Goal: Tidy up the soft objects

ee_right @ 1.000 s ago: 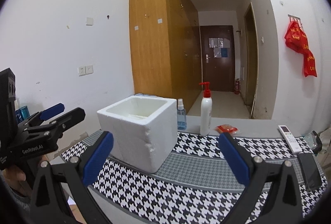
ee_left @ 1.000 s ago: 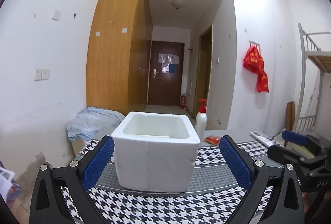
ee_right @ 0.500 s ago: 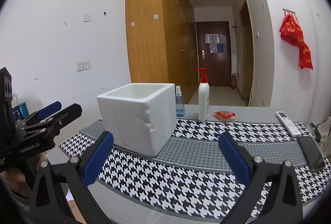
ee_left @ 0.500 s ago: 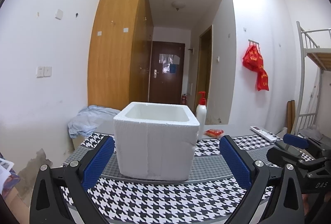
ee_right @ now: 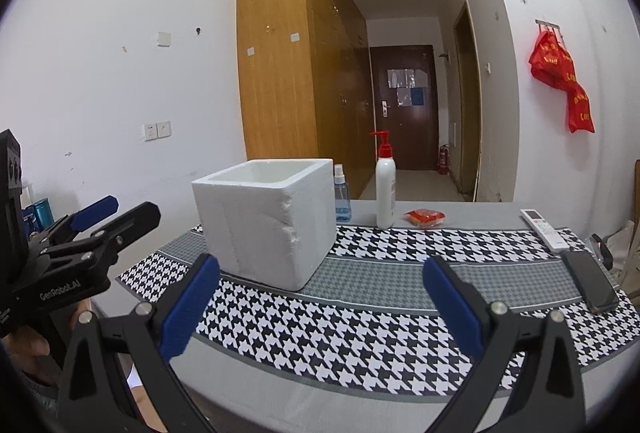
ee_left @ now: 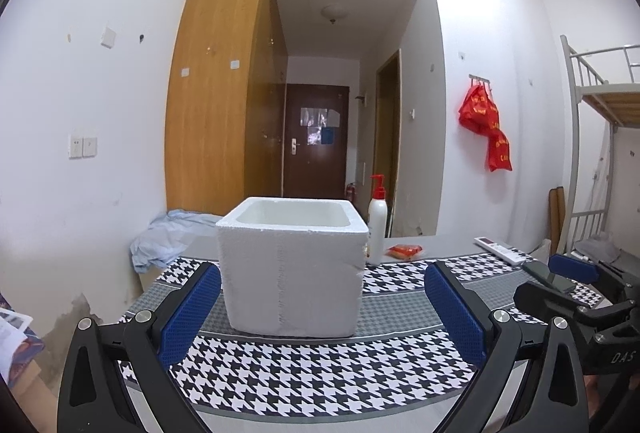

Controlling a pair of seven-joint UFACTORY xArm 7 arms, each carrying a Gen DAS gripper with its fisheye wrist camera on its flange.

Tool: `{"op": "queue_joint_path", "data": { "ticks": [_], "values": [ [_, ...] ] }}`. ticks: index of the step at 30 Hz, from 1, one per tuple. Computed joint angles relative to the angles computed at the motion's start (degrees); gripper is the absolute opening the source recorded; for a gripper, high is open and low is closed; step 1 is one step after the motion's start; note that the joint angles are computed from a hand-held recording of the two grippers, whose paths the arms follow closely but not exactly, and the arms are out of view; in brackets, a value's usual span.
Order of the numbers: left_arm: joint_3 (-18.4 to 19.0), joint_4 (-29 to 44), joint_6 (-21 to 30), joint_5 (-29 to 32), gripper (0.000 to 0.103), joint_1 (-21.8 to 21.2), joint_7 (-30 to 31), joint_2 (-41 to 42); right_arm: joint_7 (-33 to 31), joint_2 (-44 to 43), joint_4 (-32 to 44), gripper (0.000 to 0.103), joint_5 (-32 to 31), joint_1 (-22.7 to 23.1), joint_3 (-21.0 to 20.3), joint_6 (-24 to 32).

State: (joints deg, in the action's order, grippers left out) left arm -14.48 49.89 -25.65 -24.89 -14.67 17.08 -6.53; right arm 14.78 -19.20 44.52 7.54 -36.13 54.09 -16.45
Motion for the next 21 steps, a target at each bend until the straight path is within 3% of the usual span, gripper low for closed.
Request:
{"op": "queue_joint_path", "data": {
  "ticks": [21],
  "values": [
    [-0.75,0.12,0.85,-1.03,0.102,0.69,1.1,-0.18,1.47,-1.55,-1.02,0.103,-0.95,0.25,-0.25,-0.03]
  ]
}}
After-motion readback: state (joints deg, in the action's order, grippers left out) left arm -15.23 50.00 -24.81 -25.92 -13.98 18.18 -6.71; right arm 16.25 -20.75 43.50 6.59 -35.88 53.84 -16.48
